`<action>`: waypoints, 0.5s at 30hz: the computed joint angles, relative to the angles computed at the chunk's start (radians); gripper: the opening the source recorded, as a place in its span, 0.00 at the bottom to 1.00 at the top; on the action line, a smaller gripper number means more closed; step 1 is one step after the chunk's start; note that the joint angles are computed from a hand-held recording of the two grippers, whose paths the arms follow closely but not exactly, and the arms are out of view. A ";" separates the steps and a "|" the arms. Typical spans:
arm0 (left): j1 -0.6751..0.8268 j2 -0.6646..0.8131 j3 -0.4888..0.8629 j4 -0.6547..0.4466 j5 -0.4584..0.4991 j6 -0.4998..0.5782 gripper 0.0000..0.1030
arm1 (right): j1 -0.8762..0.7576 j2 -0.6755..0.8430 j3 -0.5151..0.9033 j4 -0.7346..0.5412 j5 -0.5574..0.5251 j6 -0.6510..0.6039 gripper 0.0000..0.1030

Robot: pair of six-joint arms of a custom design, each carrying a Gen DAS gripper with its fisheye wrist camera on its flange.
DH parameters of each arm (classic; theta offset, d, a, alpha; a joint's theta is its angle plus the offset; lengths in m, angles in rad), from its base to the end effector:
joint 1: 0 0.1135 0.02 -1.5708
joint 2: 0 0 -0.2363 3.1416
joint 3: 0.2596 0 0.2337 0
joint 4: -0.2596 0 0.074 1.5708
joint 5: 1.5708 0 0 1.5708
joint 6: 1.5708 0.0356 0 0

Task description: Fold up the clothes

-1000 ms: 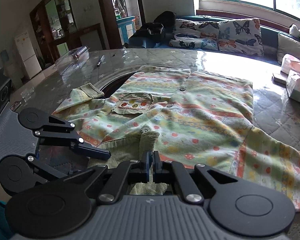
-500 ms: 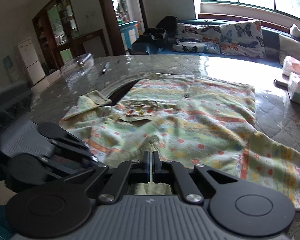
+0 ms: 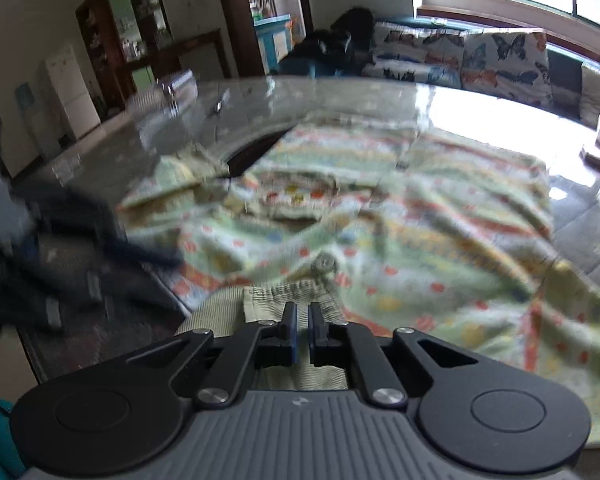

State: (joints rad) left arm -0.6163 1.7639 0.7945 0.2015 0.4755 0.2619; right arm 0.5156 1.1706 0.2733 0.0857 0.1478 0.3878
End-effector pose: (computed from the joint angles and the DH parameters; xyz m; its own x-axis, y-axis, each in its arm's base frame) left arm 0.2506 -0.1975 0.1197 -0.3449 0.5264 -0.7772 0.9027 0.4129 -0.1209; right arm 0.1687 0.0896 0.1128 -0.7353 0.0132 -0.6776 -0.1312 0.9781 0.1614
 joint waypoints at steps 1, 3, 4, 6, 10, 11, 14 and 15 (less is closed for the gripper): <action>0.012 -0.006 -0.006 0.022 -0.037 -0.014 0.30 | 0.001 0.037 0.001 0.025 -0.004 0.002 0.06; 0.030 0.004 0.002 0.059 -0.114 -0.052 0.29 | 0.009 0.083 0.001 0.062 0.000 0.003 0.06; 0.049 0.015 0.014 0.065 -0.130 -0.068 0.29 | 0.014 0.084 0.006 0.054 0.006 0.004 0.06; 0.069 0.044 0.039 0.089 -0.196 -0.102 0.30 | 0.022 0.085 0.005 0.054 0.013 0.008 0.08; 0.052 0.124 0.079 0.168 -0.415 -0.100 0.36 | 0.055 0.089 0.013 0.044 0.041 -0.012 0.15; 0.051 0.142 0.090 0.177 -0.442 -0.095 0.37 | 0.062 0.089 0.017 0.039 0.047 -0.018 0.18; 0.053 0.191 0.125 0.189 -0.501 -0.078 0.39 | 0.093 0.102 0.023 0.037 0.077 -0.036 0.20; 0.056 0.206 0.137 0.185 -0.510 -0.070 0.39 | 0.097 0.101 0.025 0.033 0.083 -0.039 0.20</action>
